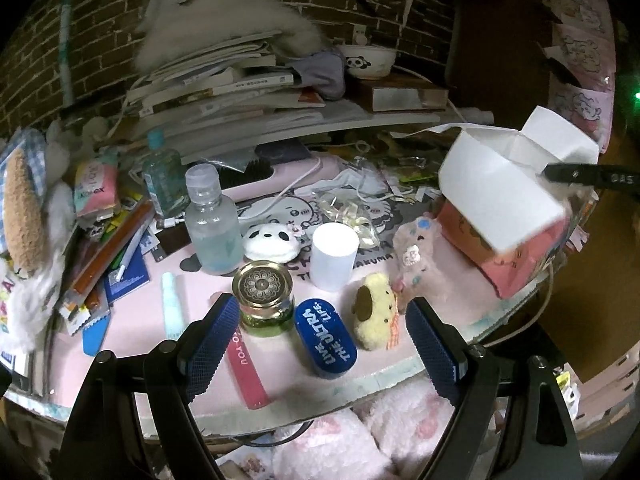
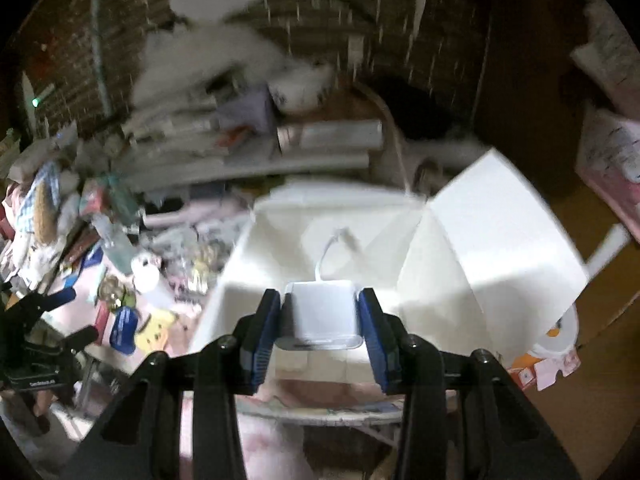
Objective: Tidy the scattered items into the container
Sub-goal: 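Carry the white adapter into the white box and open the right gripper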
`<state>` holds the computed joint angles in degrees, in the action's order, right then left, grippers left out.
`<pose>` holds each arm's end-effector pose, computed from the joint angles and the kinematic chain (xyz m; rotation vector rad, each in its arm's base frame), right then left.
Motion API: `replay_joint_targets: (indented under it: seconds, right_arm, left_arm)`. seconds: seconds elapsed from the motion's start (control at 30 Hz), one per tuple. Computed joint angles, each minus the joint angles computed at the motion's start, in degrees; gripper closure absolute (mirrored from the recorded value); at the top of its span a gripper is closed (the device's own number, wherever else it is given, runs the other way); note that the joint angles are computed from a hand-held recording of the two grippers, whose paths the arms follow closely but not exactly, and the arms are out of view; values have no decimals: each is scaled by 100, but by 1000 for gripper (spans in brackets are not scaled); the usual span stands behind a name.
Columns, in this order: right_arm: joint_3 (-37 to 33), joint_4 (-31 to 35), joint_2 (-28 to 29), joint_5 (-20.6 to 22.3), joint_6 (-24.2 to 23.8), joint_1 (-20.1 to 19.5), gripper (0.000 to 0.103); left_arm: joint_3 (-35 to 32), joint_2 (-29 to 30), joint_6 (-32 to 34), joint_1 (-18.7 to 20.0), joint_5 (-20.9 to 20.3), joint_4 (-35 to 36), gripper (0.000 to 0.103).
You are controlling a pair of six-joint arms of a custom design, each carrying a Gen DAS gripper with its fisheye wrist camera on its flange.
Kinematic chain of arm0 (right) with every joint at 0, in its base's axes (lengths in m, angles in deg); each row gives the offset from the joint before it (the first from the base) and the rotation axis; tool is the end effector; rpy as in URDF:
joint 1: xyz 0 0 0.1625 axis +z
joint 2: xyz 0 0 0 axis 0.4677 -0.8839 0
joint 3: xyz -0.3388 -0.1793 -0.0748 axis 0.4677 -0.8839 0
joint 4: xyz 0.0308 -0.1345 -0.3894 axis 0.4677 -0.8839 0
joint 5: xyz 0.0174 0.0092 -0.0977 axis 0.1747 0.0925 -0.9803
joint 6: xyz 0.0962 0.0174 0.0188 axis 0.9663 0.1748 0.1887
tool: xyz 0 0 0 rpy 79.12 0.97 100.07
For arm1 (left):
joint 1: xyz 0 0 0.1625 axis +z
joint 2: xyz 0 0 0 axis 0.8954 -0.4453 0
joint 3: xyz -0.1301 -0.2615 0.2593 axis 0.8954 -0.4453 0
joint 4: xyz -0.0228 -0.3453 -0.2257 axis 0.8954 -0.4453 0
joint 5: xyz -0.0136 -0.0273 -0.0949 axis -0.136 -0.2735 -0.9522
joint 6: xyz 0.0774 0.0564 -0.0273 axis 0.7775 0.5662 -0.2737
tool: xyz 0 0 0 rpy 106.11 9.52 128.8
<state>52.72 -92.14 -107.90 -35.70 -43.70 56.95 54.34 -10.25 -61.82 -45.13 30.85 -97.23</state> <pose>0.0627 -0.4380 0.3631 0.7278 -2.3010 0.7368 -0.3016 -0.3292 0.0018 0.3669 2.2619 -1.0043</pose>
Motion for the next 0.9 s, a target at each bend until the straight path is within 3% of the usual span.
replay_joint_targets:
  seconds: [0.27,0.5,0.9]
  right_arm:
    - [-1120,1742,939,-1409,636,420,65]
    - [-1484,2626,1160,-1682,1224,400,66]
    - [-1829,2378,1395,-1953,1109,155,65]
  left_arm:
    - [-30,-30,-165,-36,28,345,20]
    - [1,-62,-161,-21,25,311,20]
    - [-40,11,-56,26,-19,195,20]
